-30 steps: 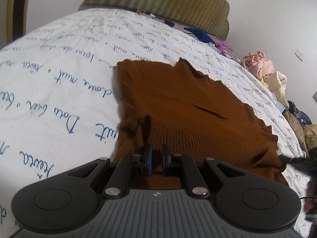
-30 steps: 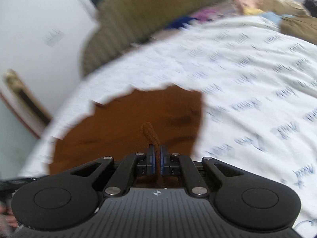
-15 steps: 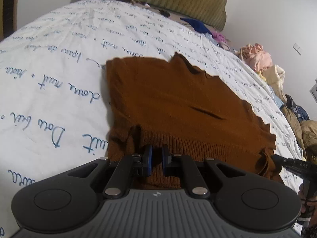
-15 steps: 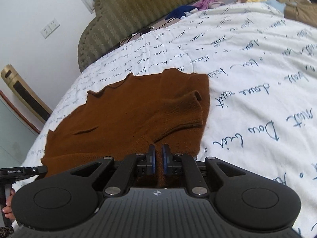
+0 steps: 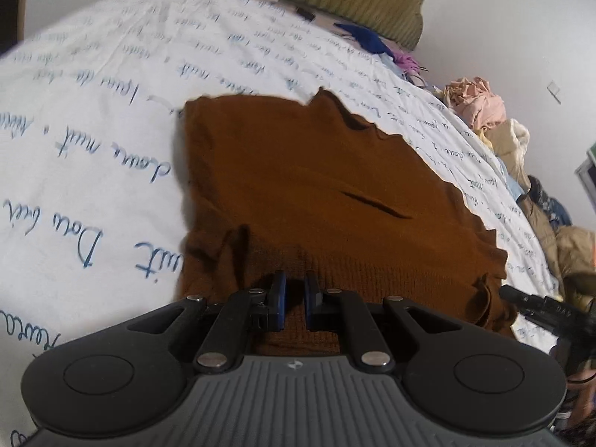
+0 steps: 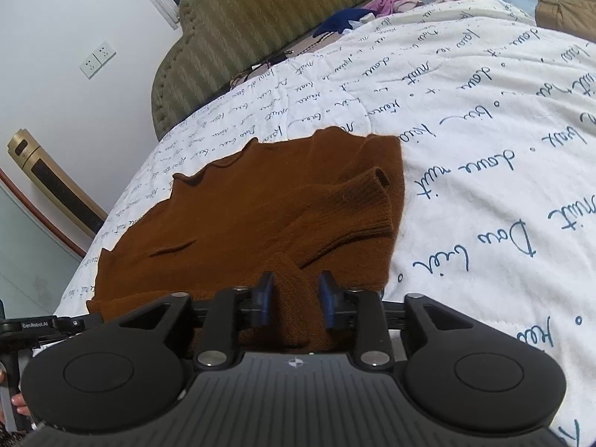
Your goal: Fold small clothes
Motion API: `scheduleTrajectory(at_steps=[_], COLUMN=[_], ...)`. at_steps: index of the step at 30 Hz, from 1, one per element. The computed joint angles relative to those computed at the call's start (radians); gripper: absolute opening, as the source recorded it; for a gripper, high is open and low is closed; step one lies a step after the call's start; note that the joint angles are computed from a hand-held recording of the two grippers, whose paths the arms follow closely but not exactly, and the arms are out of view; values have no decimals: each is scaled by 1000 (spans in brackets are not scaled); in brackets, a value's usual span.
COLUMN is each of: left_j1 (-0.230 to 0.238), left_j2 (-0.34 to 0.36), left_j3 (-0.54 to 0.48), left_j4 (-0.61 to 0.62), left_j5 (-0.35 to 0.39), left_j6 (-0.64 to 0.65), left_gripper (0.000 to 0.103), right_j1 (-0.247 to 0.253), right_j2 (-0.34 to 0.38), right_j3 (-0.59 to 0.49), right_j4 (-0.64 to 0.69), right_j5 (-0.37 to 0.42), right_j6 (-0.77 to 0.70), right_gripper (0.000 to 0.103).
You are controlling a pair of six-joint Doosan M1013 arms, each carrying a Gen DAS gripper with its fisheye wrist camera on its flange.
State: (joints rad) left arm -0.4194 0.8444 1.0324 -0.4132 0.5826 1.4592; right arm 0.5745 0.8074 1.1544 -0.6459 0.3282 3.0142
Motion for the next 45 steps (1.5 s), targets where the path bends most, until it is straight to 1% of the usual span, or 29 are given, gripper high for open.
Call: scheduleTrajectory(at_steps=[1, 2, 4, 5, 7, 8, 10, 11, 14, 17, 19, 22, 23, 26, 28, 29, 30, 31, 32, 33, 34, 36, 40, 41, 42, 43, 44, 45], left_j1=[10, 16, 26, 29, 25, 21, 13, 11, 17, 13, 6, -5, -7, -1, 1, -2, -4, -4, -3, -3, -4, -5, -6, -7, -11, -12, -10, -8], left_j2=[9, 14, 18, 13, -9, -17, -22, -20, 10, 22, 21, 14, 14, 21, 37, 41, 43, 44, 42, 36, 35, 39, 32, 29, 30, 32, 36, 40], left_j3=[-12, -19, -24, -17, 11, 15, 7, -3, -70, -94, -91, -77, -77, -90, -118, -125, -124, -121, -111, -92, -89, -98, -88, -82, -86, -92, -97, -101], left_j4=[-60, -90, -145, -157, -103, -39, 82, 116, 117, 150, 185, 216, 211, 125, 102, 112, 123, 113, 99, 87, 89, 106, 102, 109, 136, 149, 134, 116], left_j5=[29, 42, 56, 49, 11, 8, 33, 52, 163, 191, 184, 153, 147, 158, 187, 190, 178, 167, 145, 111, 104, 119, 114, 106, 113, 123, 133, 143], left_j6=[27, 25, 29, 30, 1, -32, -93, -110, -92, -131, -141, -123, -113, -55, -59, -71, -77, -69, -69, -72, -77, -91, -70, -68, -83, -93, -82, -72], left_gripper=[9, 9, 9, 9, 9, 9, 9, 9, 9, 9, 9, 10, 10, 10, 15, 28, 45, 54, 61, 61, 61, 61, 58, 45, 32, 28, 19, 13], right_j1=[-1, -2, -3, -3, -3, -2, -3, -4, -4, 0, 1, -2, -2, -3, -2, -1, -1, 0, 0, 0, 0, -1, -1, -1, -1, -1, -1, -1], right_j2=[0, 0, 1, 0, -1, -1, 0, 1, 5, 9, 10, 9, 9, 11, 12, 13, 13, 12, 11, 10, 10, 9, 9, 9, 10, 10, 10, 11], right_j3=[0, 0, -1, 1, 4, 4, 1, 1, -4, -12, -14, -12, -10, -11, -12, -13, -13, -13, -11, -9, -9, -9, -10, -11, -11, -12, -12, -12], right_j4=[5, 10, 18, 19, 21, 30, 48, 54, 59, 60, 68, 74, 67, 61, 63, 63, 64, 65, 65, 64, 62, 63, 65, 62, 62, 64, 67, 71], right_j5=[-1, -4, -4, -8, -13, -11, -6, -8, -9, -3, 1, -3, -7, -10, -10, -8, -8, -11, -14, -15, -14, -14, -15, -15, -16, -15, -14, -15], right_j6=[-7, -13, -17, -12, -5, -17, -40, -44, -48, -62, -81, -79, -67, -51, -55, -56, -57, -58, -57, -56, -53, -59, -62, -57, -56, -58, -62, -66], right_gripper=[32, 32, 32, 32, 32, 32, 32, 32, 32, 32, 32, 32, 32, 32, 32, 32, 32, 32, 32, 32, 32, 32, 32, 32, 32, 32, 32, 32])
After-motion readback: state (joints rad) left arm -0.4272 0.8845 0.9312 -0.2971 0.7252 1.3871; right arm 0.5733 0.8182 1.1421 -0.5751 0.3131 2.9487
